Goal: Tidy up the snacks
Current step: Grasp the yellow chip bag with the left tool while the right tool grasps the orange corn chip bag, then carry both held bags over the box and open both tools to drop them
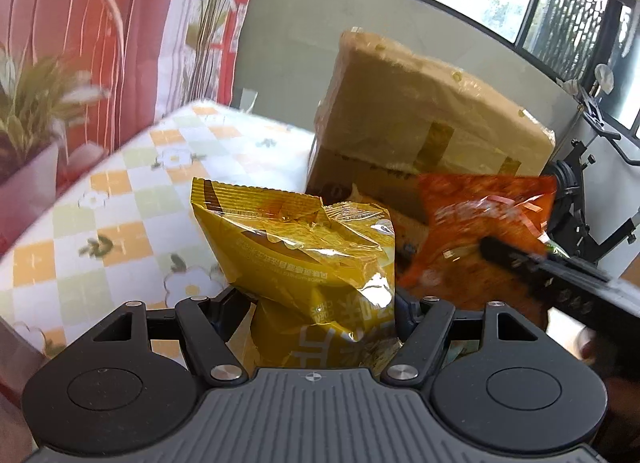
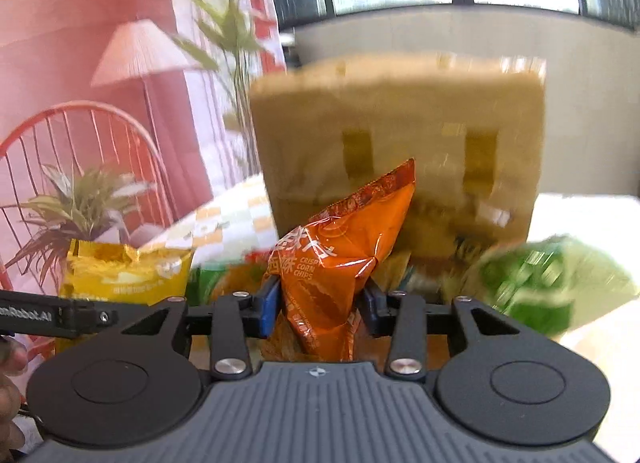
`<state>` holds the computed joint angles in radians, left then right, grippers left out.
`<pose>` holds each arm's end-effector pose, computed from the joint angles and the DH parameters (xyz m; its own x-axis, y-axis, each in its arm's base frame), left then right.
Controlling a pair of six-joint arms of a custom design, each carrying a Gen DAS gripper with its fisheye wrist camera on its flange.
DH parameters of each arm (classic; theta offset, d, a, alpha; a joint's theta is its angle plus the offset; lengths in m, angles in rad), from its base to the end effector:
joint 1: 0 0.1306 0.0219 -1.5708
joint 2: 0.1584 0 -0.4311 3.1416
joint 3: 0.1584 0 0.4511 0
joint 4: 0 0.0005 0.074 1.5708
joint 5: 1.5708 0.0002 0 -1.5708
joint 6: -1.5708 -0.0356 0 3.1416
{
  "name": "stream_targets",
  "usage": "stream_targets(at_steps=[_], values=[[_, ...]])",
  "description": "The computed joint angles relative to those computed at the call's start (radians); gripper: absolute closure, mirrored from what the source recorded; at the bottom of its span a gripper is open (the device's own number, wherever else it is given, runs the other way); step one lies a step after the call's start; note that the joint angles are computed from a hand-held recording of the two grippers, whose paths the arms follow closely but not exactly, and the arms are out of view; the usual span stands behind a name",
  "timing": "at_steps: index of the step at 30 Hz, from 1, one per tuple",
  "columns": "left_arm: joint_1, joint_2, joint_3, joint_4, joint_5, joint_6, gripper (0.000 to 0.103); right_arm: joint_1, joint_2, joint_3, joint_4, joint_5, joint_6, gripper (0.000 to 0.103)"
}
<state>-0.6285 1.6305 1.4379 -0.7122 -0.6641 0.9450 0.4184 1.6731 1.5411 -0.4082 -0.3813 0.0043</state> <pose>0.5148 -0.3477 0.3848 -0.4982 -0.4270 -0.7547 -0.4247 0.8789 -0.2169 0.6088 0.2846 0.4325 -0.4671 -0.2120 -0.8584 -0.6707 0.7176 0.1877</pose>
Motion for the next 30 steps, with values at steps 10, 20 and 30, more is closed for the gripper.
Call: stream_targets(at_steps=[10, 20, 30], values=[[0.001, -0.008, 0.052, 0.135, -0.141, -0.245, 0.029, -0.043, -0.034, 0.018, 0.064, 0.027, 0.011, 0.061], [0.049, 0.046, 0.181, 0.315, -0.150, -0.477, 0.029, -0.093, 0.020, 0.174, 0.109, 0.002, 0.000, 0.061], [0.111, 0.200, 0.433, 0.340, -0.121, -0.634, 0.029, -0.094, 0.227, 0.481, 0.026, 0.072, 0.061, 0.061]])
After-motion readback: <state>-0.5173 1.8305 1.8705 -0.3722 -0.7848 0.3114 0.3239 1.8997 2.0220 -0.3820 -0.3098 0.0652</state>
